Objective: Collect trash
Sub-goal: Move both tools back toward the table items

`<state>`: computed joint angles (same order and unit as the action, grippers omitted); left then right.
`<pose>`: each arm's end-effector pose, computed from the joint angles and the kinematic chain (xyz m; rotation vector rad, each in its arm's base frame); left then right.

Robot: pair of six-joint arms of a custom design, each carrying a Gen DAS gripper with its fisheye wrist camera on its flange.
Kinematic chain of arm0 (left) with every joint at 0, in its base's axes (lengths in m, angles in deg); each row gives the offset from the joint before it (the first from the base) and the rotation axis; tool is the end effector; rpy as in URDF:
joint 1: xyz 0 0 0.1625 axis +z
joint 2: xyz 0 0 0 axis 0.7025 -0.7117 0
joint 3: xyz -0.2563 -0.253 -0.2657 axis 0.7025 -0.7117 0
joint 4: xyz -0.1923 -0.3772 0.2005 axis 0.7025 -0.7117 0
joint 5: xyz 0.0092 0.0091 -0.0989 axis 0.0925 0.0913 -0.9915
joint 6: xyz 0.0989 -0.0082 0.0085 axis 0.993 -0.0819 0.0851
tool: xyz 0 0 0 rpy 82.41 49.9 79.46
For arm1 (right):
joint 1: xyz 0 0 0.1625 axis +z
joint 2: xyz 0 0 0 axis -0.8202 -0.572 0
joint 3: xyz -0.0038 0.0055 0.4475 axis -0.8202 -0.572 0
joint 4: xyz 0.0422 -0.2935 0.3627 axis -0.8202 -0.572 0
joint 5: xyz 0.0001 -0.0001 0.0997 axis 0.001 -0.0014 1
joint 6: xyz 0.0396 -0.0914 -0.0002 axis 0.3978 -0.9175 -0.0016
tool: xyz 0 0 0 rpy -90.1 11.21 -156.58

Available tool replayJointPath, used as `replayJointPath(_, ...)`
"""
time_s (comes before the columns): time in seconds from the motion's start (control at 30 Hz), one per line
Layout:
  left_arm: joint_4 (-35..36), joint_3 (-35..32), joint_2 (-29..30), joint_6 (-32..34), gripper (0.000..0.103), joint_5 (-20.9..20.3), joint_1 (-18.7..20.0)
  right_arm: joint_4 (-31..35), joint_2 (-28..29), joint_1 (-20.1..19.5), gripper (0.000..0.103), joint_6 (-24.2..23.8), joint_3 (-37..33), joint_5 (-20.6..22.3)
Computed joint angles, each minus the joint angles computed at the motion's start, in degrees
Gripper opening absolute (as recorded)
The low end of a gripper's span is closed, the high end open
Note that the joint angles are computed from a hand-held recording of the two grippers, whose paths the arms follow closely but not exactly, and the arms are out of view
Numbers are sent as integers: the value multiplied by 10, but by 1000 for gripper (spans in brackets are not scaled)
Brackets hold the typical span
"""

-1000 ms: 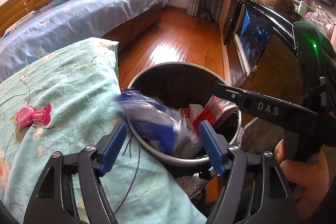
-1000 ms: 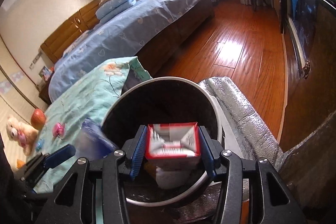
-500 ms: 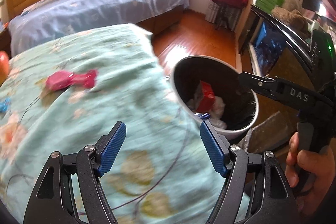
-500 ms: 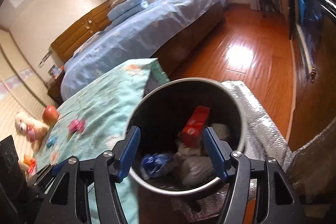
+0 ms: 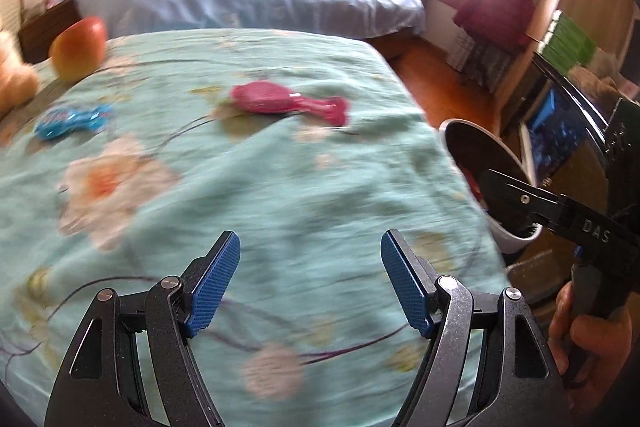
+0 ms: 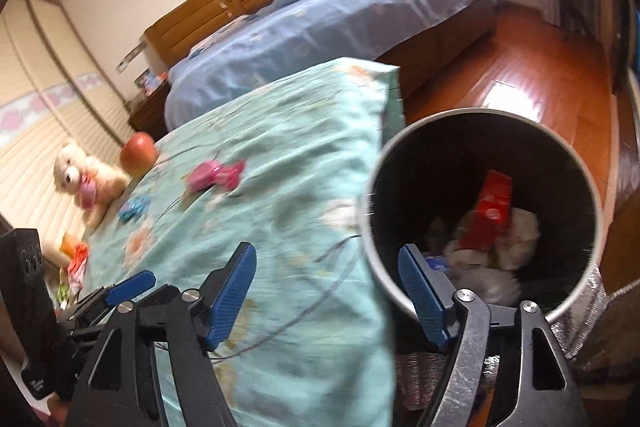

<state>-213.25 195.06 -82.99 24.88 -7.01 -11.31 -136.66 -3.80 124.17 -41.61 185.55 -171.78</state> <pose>-0.2634 -0.4127 -0.0275 0.5385 2.4982 -0.7405 -0.0136 -0.3926 0.2390 0.1834 -2.5903 0.9379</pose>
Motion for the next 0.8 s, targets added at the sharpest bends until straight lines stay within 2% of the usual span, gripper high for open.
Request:
replayJointPath(0.23,1,30,-37,-28,75,21,18,-6,47,39,87,-2,-10,-15)
replayJointPath(0.47,-2,37,-60,-36,75,34,39,-19,89,70,87,-13,-25,-31)
replayJointPath(0.8,23,35,-90,-50,76,68,84,-13,136,87,87,-28,-56,-49)
